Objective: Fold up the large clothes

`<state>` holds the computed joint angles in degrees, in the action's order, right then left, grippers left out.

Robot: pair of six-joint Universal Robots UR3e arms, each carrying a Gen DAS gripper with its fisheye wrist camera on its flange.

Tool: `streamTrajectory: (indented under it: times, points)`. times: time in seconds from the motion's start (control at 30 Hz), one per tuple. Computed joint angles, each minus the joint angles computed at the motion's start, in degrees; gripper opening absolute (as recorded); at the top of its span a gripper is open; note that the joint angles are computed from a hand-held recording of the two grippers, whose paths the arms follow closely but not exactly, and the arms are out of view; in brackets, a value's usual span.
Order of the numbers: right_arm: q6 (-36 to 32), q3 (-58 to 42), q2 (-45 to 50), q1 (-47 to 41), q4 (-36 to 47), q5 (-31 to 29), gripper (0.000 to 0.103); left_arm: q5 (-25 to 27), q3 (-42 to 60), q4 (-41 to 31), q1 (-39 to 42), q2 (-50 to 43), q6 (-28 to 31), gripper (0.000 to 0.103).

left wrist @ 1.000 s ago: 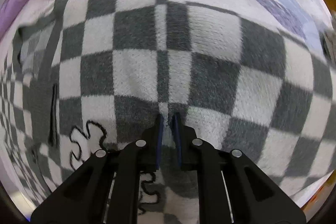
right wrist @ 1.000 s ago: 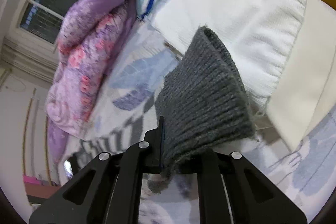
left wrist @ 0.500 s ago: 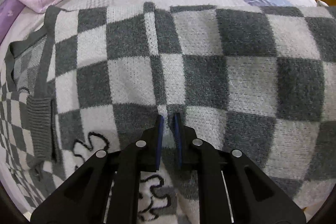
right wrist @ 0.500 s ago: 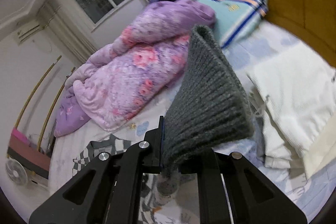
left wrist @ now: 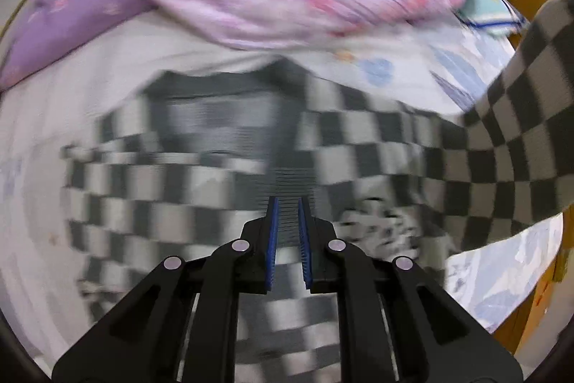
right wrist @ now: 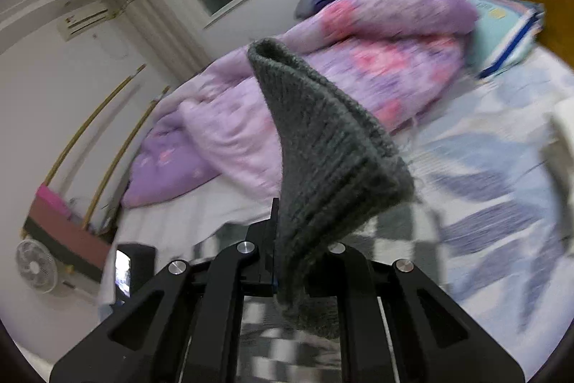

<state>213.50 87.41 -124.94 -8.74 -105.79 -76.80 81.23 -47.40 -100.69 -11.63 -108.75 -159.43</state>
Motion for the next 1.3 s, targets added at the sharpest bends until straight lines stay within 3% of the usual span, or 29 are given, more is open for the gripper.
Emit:
streamTrajectory:
  times: [0.13, 0.4, 0.47, 0.53, 0.6, 0.63, 0.73, 0.83, 0.87, 0.9, 0.93, 0.97, 1.03, 1.2, 1.3]
  points:
    - [11.6, -4.0, 20.0, 20.1, -17.3, -8.9, 0.009, -1.6, 4.3, -4.2, 10.5, 1.2, 5.3, 0.012]
    - [20.1, -22.8, 51.7, 35.0, -27.5, -15.6, 0.012, 0.5, 4.4, -5.1, 26.5, 1.0, 10.6, 0.013]
    - [23.6, -28.9, 58.3, 36.7, -24.7, -14.4, 0.024, 0.0, 0.6, -4.4, 29.8, 2.5, 10.9, 0.021]
    - [23.9, -30.8, 61.4, 36.1, -25.5, -8.3, 0.033, 0.8, -2.3, -4.5, 32.3, 3.4, 10.1, 0.026]
    - [22.2, -35.7, 65.0, 36.2, -22.5, -4.0, 0.058, 0.1, -5.1, -5.3, 34.5, 4.5, 10.8, 0.026]
    - [21.6, -37.0, 65.8, 36.3, -21.3, -2.9, 0.085, 0.2, -6.1, -5.5, 34.8, 4.8, 10.6, 0.028]
    - [19.2, -35.2, 64.0, 36.7, -20.5, -3.1, 0.086, 1.4, -10.8, -5.0, 34.8, 6.4, 9.9, 0.03]
    - [16.8, -27.4, 56.6, 35.8, -15.3, -7.2, 0.086, 0.5, -14.9, -3.1, 33.5, 7.8, 9.5, 0.044]
    - [16.2, -23.9, 54.2, 35.0, -15.2, -7.5, 0.086, 0.5, -15.6, -2.3, 32.6, 7.6, 9.1, 0.044]
    - [16.0, -18.2, 50.2, 33.5, -15.8, -7.6, 0.084, 0.4, -15.9, -1.7, 31.3, 7.2, 8.3, 0.044]
    - [14.6, -13.2, 45.7, 31.5, -14.1, -7.5, 0.071, 0.3, -16.7, -0.8, 30.3, 7.1, 7.6, 0.044]
    - [14.1, -10.1, 42.8, 30.6, -12.2, -8.6, 0.035, 0.1, -16.8, -0.2, 28.6, 6.3, 6.8, 0.044]
    - [14.4, -6.7, 36.8, 27.4, 0.2, -12.6, 0.006, 0.1, -17.1, 1.3, 26.0, 5.4, 5.5, 0.044]
    - [9.1, 11.9, 22.0, 13.5, 14.2, -6.8, 0.002, 0.9, -19.8, 10.0, 18.6, 2.1, 1.0, 0.044]
    - [6.6, 29.9, 10.7, 5.4, 4.3, -0.4, 0.0, 2.8, -21.5, 14.2, 15.7, -1.9, -2.4, 0.044]
